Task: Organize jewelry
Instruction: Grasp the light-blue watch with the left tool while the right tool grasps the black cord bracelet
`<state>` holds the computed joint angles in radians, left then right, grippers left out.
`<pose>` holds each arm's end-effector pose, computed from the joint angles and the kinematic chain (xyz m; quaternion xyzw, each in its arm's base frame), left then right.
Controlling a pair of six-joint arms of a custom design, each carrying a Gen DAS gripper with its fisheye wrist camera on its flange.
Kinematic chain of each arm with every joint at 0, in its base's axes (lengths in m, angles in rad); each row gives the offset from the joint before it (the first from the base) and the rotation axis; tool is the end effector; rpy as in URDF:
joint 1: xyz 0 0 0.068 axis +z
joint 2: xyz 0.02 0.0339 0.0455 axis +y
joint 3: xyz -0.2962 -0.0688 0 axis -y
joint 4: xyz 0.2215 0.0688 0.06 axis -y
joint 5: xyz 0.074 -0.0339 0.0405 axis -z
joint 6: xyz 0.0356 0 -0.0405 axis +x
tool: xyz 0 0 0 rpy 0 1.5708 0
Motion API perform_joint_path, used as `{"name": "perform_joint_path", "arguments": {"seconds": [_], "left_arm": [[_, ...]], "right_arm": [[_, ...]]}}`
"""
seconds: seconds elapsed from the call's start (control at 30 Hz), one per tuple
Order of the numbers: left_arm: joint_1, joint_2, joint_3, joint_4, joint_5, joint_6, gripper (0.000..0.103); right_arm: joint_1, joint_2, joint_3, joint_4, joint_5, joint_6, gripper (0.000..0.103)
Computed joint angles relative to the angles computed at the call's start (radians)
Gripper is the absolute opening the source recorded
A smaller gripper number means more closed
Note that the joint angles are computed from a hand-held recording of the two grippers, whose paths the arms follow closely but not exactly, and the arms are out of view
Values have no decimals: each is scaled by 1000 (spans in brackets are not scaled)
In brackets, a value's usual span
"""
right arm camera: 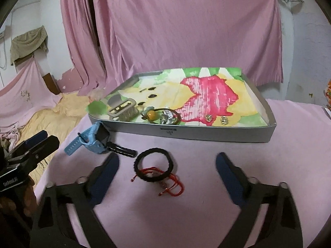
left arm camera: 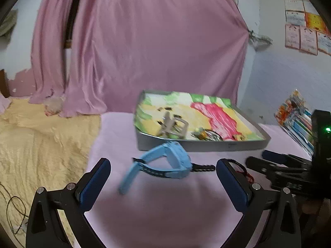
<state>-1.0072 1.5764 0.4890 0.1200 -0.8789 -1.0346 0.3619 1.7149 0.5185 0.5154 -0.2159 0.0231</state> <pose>0.1474 -0.1820 0.1618 -0.1382 0.8623 -0.0170 0.4869 0.2628 0.1076 0.1539 -0.1970 0.8767 0.1773 0.4014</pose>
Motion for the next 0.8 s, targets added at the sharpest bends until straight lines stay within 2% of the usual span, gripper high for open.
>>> {"name": "perform_joint_path", "arguments": {"seconds": [0.1, 0.17, 0.3, 0.47, 0.67, 0.8], "left_arm": [[42, 15, 10, 32, 79, 35, 90], [68, 25, 20, 36, 116, 47, 80], [115, 48, 45, 44, 167, 73, 71], [163, 84, 68, 76, 256, 102, 56], [188, 117, 120, 30, 278, 91, 44], [207, 143, 157, -23, 290, 82, 39]], "right_arm": [[6, 40, 65, -78, 2, -17, 59], [10, 64, 100, -115, 0, -22, 52], [14, 100, 150, -172, -21, -34, 37], [21, 140, 201, -228, -27, -40, 31], [22, 171, 251, -281, -35, -45, 25], [43, 181, 280, -306, -3, -82, 25]]}}
